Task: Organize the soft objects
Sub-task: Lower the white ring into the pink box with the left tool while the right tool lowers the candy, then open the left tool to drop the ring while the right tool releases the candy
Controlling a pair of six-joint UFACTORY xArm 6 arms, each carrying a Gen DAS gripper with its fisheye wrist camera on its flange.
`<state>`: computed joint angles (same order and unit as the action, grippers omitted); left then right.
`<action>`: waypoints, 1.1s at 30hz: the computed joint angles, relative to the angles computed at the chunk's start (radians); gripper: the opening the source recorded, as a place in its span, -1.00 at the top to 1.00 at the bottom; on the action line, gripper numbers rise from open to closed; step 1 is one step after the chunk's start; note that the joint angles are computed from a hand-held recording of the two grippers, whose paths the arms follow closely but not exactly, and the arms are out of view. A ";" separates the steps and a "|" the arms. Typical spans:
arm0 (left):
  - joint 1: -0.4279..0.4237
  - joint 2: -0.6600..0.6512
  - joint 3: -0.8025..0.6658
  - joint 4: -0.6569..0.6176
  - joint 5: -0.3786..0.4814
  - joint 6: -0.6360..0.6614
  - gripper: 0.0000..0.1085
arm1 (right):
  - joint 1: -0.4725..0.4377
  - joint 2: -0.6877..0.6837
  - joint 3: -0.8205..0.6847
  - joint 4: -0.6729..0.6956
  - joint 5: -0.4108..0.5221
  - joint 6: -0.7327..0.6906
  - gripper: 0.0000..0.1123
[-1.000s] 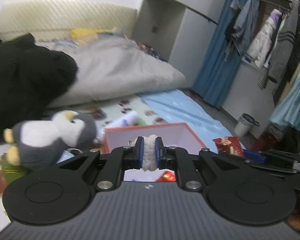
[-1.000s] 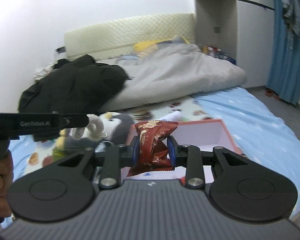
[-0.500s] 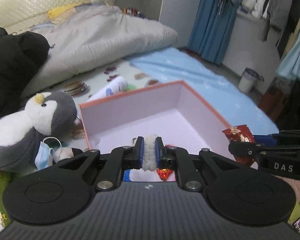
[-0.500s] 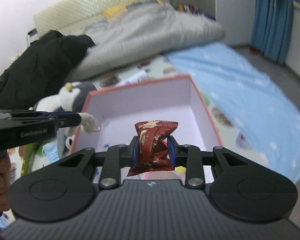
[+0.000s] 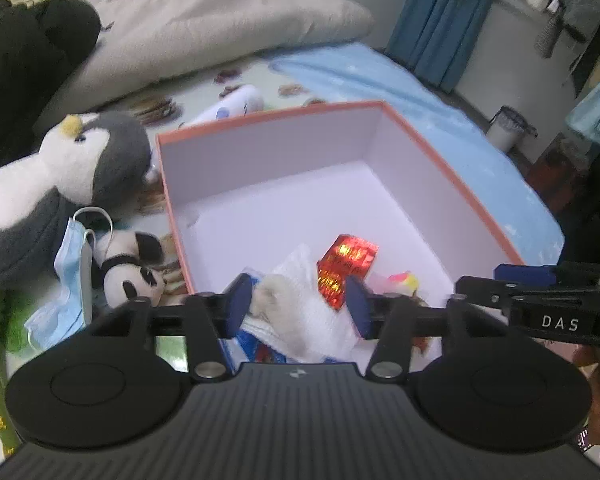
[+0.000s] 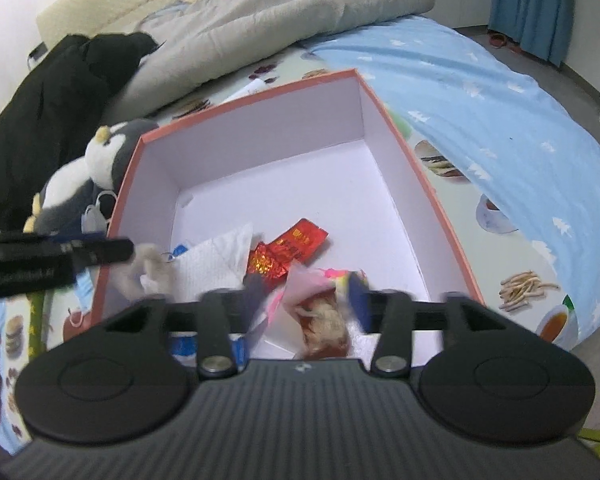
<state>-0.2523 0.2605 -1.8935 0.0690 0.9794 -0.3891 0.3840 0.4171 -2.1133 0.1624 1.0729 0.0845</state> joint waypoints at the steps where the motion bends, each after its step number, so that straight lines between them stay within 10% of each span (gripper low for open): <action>1: -0.007 -0.012 0.010 0.022 -0.007 -0.005 -0.08 | 0.000 -0.011 0.015 0.002 -0.019 0.000 -0.24; 33: -0.036 -0.683 0.537 0.363 -0.137 -0.254 -0.60 | 0.170 -0.523 0.578 0.011 -0.441 -0.078 -0.24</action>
